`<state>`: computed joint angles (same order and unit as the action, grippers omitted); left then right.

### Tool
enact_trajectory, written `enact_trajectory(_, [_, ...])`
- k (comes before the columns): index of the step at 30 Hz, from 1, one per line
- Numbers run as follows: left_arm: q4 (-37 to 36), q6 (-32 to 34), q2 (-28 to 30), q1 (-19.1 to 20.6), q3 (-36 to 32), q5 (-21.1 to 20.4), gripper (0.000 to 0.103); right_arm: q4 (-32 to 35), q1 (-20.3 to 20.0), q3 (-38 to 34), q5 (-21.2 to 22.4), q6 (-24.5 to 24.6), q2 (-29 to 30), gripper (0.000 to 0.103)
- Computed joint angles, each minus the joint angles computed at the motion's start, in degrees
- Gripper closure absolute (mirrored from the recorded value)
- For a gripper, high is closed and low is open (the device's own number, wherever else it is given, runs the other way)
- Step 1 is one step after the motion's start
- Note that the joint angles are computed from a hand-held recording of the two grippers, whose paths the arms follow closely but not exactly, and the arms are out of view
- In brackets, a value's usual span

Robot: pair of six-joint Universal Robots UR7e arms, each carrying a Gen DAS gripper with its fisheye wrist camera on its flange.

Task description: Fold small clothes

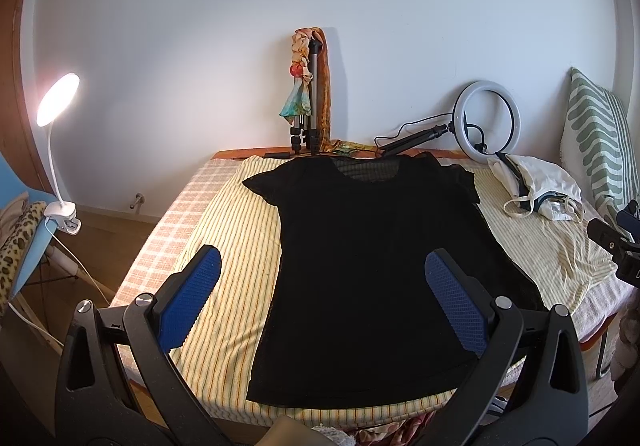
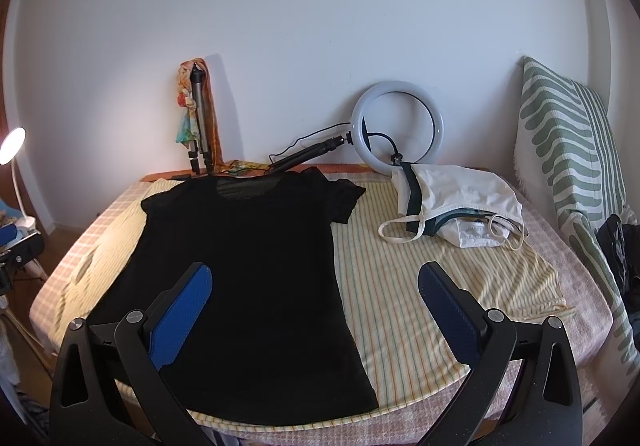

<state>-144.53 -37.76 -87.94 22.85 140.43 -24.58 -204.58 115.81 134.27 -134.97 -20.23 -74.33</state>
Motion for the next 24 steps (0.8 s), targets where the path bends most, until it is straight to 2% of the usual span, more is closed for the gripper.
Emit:
enact_trajectory(12, [-0.64, 0.81, -0.29, 0.58, 0.24, -0.18, 0.0, -0.19, 0.01, -0.19, -0.47, -0.33, 0.21, 0.001])
enact_trajectory(17, [-0.89, 1.17, -0.58, 0.98, 0.51, 0.4, 0.0, -1.49, 0.18, -0.94, -0.91, -2.14, 0.99, 0.001])
enact_trajectory(21, [-0.69, 1.59, -2.05, 2.1, 0.83, 0.65, 0.0, -0.75, -0.86, -2.59, 1.03, -3.67, 1.35, 0.001])
enact_trajectory(24, [0.84, 1.17, -4.1, 3.73, 0.6, -0.96, 0.0, -0.18, -1.56, -4.61, 2.77, -5.88, 2.05, 0.001])
